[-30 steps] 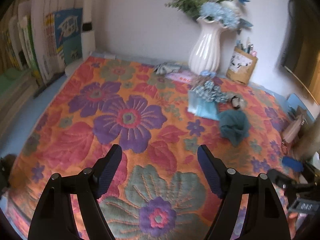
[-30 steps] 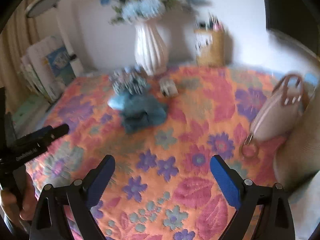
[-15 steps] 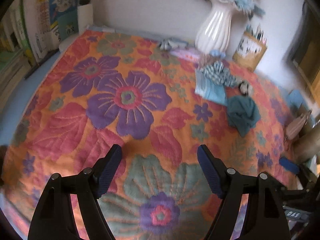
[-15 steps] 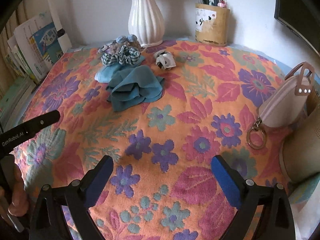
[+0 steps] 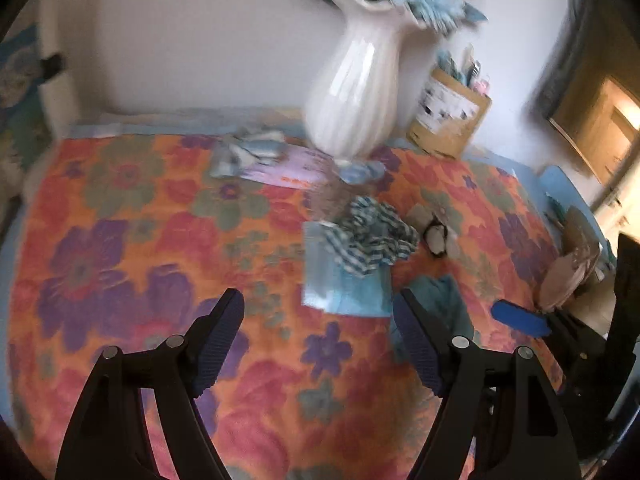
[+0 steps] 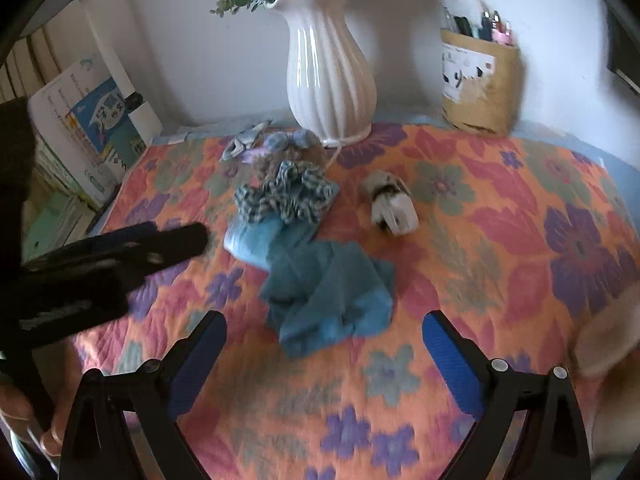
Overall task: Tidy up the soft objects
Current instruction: 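Grasp the light blue packet with the left tool while the right tool reaches toward the teal cloth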
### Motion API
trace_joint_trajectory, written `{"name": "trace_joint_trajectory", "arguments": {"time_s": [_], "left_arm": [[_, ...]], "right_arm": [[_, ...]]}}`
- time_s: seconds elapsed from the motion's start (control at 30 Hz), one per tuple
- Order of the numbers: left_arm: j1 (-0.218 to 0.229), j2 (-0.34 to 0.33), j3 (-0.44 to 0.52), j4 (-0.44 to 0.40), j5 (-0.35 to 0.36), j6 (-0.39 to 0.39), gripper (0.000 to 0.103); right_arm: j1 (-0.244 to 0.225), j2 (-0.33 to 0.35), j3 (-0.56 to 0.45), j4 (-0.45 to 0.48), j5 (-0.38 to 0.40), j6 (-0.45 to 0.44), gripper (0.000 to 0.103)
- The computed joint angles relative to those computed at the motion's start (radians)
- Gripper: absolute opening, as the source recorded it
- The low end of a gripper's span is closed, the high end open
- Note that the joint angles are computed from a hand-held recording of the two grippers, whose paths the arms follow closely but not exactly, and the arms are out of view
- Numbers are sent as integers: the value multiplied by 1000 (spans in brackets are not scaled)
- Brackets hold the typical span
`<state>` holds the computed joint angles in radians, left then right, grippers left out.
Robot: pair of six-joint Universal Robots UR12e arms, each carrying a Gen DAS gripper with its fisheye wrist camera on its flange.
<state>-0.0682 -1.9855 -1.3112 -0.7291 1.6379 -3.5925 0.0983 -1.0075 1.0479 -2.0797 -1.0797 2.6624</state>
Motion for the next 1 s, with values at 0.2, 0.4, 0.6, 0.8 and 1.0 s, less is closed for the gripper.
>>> {"name": "trace_joint_trajectory", "arguments": {"time_s": [0.2,0.4,0.6,0.8,1.0], "left_arm": [[7,-48,49,-41,-41,31,74],[-17,-81,91,-66,74,67,44],[-42,-51,56,-32,198,73,14],[-111,-4,5,-17,446,224,14],[-98,84,-110,-25,288,123,14]], "right_arm": [[17,26,-5,-45,-32,-21,98],[22,25,11,-92,-46,-25,54],[-6,-10,80,-177,4,47,32],[-39,-55,154,-226,17,121,32],[-64,-87,188,-172,42,109,32]]}}
